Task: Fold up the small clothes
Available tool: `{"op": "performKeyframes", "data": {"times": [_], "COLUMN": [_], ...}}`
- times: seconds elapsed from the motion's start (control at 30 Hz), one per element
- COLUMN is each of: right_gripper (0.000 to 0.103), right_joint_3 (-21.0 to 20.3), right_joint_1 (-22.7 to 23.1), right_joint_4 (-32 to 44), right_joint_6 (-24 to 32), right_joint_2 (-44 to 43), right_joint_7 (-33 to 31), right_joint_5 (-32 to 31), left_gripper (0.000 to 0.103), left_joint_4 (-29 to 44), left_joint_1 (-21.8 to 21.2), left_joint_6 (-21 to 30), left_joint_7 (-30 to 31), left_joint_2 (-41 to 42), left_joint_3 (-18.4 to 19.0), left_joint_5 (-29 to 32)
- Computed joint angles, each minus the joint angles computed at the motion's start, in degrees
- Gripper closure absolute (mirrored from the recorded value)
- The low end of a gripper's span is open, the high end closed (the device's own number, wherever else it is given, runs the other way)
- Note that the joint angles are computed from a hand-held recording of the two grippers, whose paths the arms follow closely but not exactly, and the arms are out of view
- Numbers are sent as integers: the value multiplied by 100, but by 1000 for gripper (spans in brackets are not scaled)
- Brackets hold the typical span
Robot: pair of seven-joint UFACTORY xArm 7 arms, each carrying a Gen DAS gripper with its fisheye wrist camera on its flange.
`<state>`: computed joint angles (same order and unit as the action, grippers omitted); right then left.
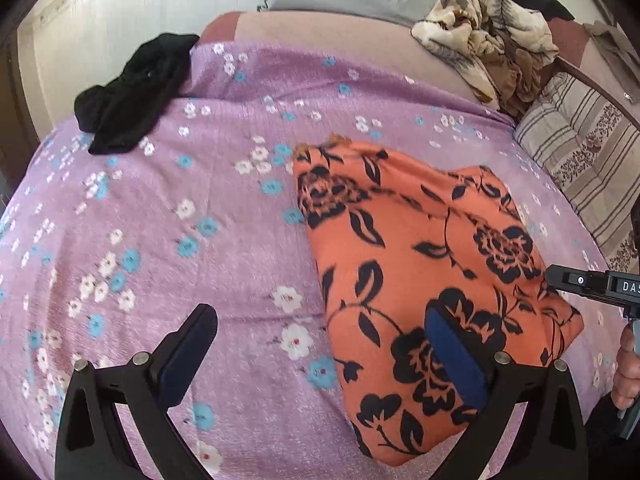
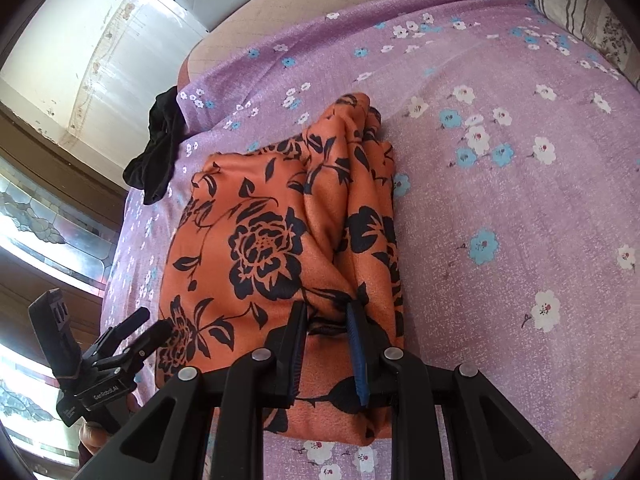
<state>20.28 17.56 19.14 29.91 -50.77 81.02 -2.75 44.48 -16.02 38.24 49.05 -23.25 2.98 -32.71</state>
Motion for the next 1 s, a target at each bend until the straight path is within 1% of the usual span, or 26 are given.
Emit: {"op": "performKeyframes", "data": {"times": [0.07, 0.13, 0.2, 0.23, 0.3, 0.33, 0.37, 0.4, 0.43, 0.53, 0.6, 0.67, 0.8, 0.9, 0.93, 1.0], "right_gripper": [78, 78, 78, 78, 77, 74, 73, 73, 73, 73, 73, 73, 73, 67, 63, 61], "right_joint_3": [69, 19, -30, -88, -233, -386, -544, -570, -433, -476, -439, -454, -348, -353, -357, -316], "right_joint_1": [-181, -319, -515, -590, -647, -560, -421, -389, -509, -442, -446, -419, -454, -398, -377, -405], "right_joint_4": [201, 411, 522, 534, 577, 632, 696, 659, 585, 744, 725, 620, 452, 393, 385, 419], "right_joint_6": [78, 51, -233, -452, -762, -757, -676, -727, -883, -602, -562, -645, -782, -939, -989, -1028], "right_joint_2": [5, 201, 459, 614, 1042, 1314, 1588, 1714, 1697, 1664, 1568, 1427, 1192, 1233, 1298, 1434], "right_joint_7": [-112, -275, -331, -359, -419, -526, -634, -632, -501, -701, -705, -698, -556, -549, -557, -567], "right_joint_5": [-225, -344, -410, -412, -310, -184, -7, 82, 13, -41, -56, -13, 25, 76, 96, 65], "left_gripper": [0, 0, 0, 0, 0, 0, 0, 0, 0, 0, 0, 0, 0, 0, 0, 0], "left_joint_4": [110, 199, 268, 295, 208, 188, 167, 138, 106, 72, 97, 63, 6, -27, -52, -82], "left_joint_1": [73, 131, 193, 192, 115, 65, 39, 31, 25, -5, 4, -18, -50, -85, -87, -101], "left_joint_6": [-299, -599, -631, -584, -666, -697, -700, -738, -796, -853, -845, -926, -1045, -1103, -1122, -1162], "left_joint_7": [-223, -470, -748, -782, -628, -508, -387, -334, -301, -234, -269, -194, -164, -115, -128, -127], "left_joint_2": [122, 338, 560, 652, 661, 660, 648, 642, 637, 638, 642, 619, 596, 583, 564, 544], "left_joint_3": [-180, -363, -500, -490, -363, -300, -254, -259, -271, -255, -280, -277, -276, -248, -255, -249], "left_joint_5": [194, 519, 921, 1022, 864, 745, 680, 671, 665, 582, 611, 600, 598, 561, 563, 564]}}
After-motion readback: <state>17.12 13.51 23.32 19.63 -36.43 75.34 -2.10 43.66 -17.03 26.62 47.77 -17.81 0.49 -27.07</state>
